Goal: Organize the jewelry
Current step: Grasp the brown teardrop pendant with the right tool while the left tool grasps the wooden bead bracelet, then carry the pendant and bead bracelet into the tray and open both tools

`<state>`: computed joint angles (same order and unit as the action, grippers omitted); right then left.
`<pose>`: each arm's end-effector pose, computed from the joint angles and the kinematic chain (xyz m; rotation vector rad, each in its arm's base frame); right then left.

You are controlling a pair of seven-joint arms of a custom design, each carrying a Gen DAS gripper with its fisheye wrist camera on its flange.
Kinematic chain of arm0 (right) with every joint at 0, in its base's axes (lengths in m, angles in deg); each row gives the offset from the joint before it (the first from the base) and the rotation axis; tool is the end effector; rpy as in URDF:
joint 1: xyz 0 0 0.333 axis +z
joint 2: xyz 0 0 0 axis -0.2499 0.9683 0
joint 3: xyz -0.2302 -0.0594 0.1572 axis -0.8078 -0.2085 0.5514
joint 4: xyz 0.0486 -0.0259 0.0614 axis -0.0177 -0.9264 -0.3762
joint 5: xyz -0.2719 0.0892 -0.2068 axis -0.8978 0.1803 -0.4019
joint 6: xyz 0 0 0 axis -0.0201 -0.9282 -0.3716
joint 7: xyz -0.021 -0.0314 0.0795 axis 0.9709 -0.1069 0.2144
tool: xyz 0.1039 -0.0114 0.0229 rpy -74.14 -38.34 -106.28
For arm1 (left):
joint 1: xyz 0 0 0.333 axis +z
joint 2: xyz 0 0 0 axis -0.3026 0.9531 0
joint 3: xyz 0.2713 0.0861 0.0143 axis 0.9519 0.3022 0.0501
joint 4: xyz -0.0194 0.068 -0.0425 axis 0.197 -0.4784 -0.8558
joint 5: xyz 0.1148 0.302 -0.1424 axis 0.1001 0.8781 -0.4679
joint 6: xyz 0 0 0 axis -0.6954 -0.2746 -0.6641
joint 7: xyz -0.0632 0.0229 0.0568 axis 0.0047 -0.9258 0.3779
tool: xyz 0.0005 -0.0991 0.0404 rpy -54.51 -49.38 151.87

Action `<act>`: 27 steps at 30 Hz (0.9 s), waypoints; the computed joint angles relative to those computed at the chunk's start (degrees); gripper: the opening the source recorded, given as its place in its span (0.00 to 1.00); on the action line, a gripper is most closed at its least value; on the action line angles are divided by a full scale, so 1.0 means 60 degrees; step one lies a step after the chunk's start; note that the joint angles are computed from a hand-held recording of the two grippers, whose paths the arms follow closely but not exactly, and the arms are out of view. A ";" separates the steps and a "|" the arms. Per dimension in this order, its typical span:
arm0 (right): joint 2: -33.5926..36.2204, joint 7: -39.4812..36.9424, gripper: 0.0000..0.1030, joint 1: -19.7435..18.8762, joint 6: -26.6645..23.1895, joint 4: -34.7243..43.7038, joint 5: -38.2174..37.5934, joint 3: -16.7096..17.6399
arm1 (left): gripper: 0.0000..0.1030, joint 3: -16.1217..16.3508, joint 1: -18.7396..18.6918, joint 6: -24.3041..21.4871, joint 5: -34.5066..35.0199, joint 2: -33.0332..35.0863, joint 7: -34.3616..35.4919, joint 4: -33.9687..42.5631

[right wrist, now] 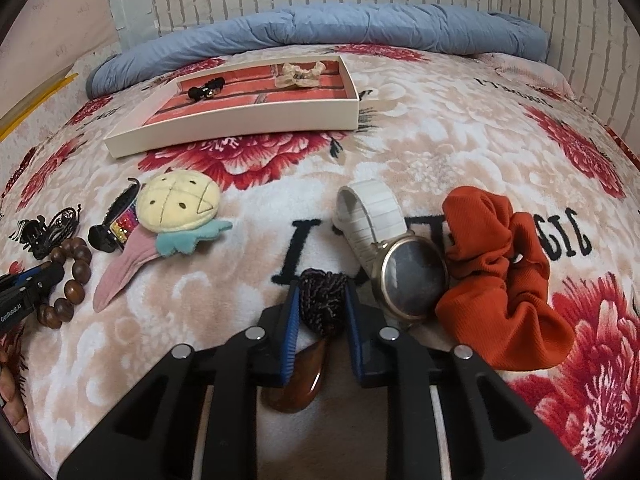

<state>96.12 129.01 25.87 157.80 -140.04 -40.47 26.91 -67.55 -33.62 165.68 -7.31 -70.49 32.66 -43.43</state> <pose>0.5391 0.4693 0.3599 -1.8129 1.7756 -0.5910 0.5296 -0.2699 0.3603 -1.9184 1.7950 -0.6244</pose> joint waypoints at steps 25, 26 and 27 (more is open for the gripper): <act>-0.0581 0.1166 0.20 0.0158 0.0846 -0.0585 -0.1561 -0.0326 | 0.17 0.0131 -0.0084 0.0756 0.2390 -0.0567 -0.1613 -0.0100; -0.0535 0.1121 0.20 0.0156 0.0839 -0.0486 -0.1577 -0.0332 | 0.17 0.0138 -0.0091 0.0798 0.2482 -0.0563 -0.1642 -0.0037; -0.0485 0.1100 0.20 0.0165 0.0828 -0.0390 -0.1594 -0.0349 | 0.17 0.0136 -0.0092 0.0808 0.2525 -0.0556 -0.1634 0.0014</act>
<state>93.21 135.61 26.86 162.76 -142.38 -50.04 24.81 -66.73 -34.17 170.53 7.84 -73.83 22.85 -43.35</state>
